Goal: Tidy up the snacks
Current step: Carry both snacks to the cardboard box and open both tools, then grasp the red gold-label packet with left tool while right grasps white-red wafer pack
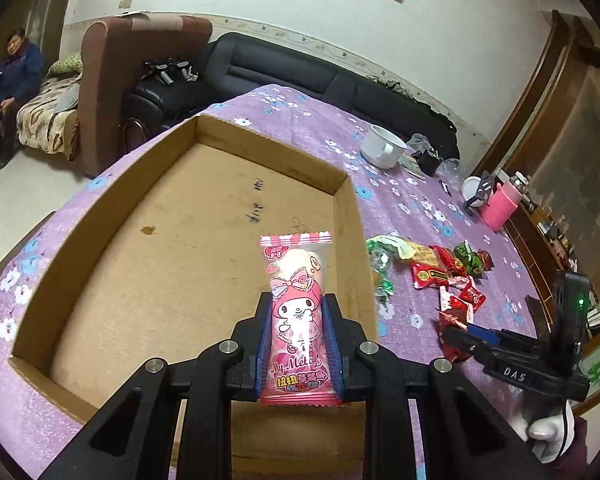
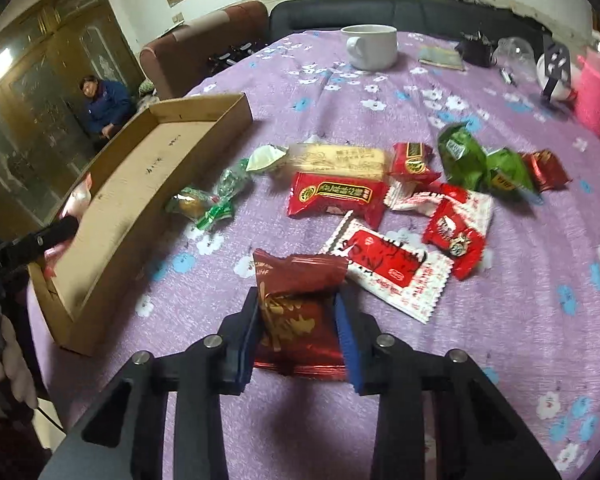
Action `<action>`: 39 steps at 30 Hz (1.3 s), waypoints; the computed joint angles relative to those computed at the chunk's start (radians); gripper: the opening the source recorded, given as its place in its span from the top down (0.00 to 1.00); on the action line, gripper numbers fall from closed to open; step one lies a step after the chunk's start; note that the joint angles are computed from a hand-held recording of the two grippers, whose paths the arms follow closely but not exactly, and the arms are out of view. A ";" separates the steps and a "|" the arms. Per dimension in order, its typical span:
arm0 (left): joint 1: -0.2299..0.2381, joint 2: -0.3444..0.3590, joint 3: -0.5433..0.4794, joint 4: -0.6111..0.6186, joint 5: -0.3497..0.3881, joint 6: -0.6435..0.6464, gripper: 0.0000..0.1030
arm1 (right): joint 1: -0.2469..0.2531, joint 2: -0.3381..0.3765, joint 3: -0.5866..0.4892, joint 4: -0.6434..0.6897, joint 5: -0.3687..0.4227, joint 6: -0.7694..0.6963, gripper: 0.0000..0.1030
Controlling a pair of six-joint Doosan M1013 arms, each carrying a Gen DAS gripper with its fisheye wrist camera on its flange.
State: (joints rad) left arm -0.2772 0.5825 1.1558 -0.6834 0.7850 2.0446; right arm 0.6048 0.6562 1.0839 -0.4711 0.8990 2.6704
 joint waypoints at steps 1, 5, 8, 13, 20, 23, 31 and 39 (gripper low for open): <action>0.005 -0.001 0.002 -0.005 -0.003 0.000 0.76 | 0.003 0.000 -0.001 -0.003 0.003 0.005 0.69; 0.019 0.000 0.001 0.013 -0.025 -0.027 0.76 | 0.018 -0.009 -0.014 -0.021 -0.044 0.009 0.69; 0.024 0.013 -0.016 0.073 -0.038 -0.091 0.76 | 0.021 0.011 -0.077 0.047 -0.089 -0.085 0.69; 0.034 0.026 -0.031 0.150 -0.039 -0.188 0.76 | 0.021 0.129 -0.296 0.250 -0.061 -0.327 0.68; 0.062 0.029 -0.039 0.131 -0.042 -0.289 0.50 | 0.026 0.354 -0.667 0.361 0.151 -0.458 0.66; 0.075 0.017 -0.018 0.051 -0.053 -0.256 0.44 | 0.032 0.342 -0.632 0.353 0.103 -0.453 0.59; 0.072 -0.005 0.011 -0.089 -0.038 -0.155 0.37 | 0.038 0.088 -0.204 0.089 -0.122 -0.202 0.51; 0.025 -0.012 0.012 -0.103 0.022 -0.038 0.35 | 0.003 -0.084 0.106 -0.102 -0.102 0.123 0.45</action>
State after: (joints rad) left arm -0.2524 0.5701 1.1683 -0.7859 0.8071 2.0061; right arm 0.6081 0.5721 1.1903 -0.5731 0.7968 2.7939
